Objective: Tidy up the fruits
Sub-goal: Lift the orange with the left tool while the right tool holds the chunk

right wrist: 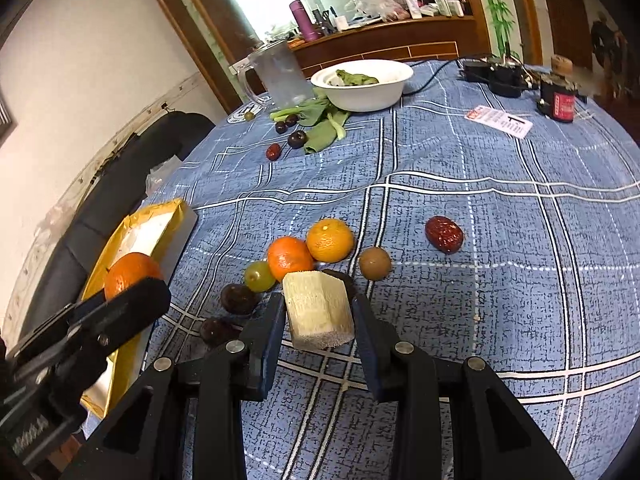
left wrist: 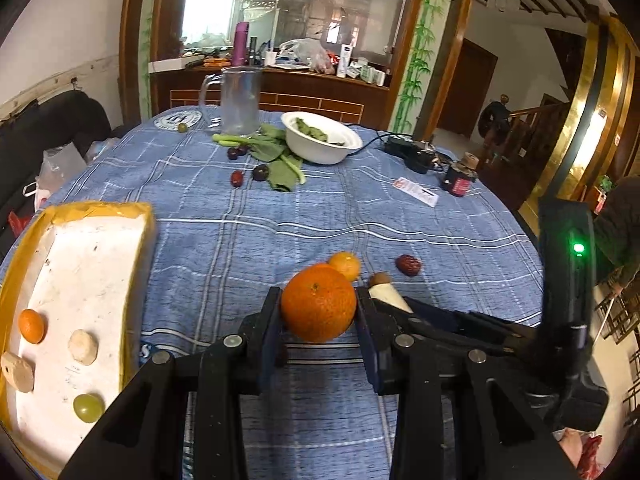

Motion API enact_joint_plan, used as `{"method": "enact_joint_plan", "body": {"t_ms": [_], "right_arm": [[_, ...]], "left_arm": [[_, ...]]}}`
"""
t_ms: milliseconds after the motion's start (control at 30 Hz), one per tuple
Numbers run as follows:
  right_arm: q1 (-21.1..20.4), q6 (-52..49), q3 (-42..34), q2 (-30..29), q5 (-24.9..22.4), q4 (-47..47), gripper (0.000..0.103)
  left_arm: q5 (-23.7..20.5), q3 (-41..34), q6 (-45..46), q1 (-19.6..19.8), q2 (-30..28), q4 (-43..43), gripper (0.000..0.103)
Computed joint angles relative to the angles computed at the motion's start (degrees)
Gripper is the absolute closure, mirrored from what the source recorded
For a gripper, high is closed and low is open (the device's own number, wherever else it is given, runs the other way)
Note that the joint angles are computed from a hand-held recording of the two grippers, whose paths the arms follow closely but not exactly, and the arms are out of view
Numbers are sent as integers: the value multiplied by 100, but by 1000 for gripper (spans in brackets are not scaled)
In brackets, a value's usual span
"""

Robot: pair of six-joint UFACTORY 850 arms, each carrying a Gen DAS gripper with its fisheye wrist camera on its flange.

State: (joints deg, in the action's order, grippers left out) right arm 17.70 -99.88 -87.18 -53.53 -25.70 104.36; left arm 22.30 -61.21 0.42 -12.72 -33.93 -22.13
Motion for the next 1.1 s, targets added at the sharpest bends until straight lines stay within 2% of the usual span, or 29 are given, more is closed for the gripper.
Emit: {"method": "enact_joint_plan", "body": {"t_ms": [400, 567, 833, 1100], "right_arm": [[-54, 343, -73, -57, -84, -156, 66], [-86, 245, -66, -53, -138, -34, 66], [-70, -555, 41, 15, -172, 681, 66], [-54, -1597, 348, 172, -135, 1786, 66]], "left_arm": [[3, -159, -705, -147, 18, 768, 69], [-1, -224, -729, -131, -15, 817, 69], [10, -59, -815, -46, 75, 883, 69], [345, 618, -834, 76, 636, 960, 69]]}}
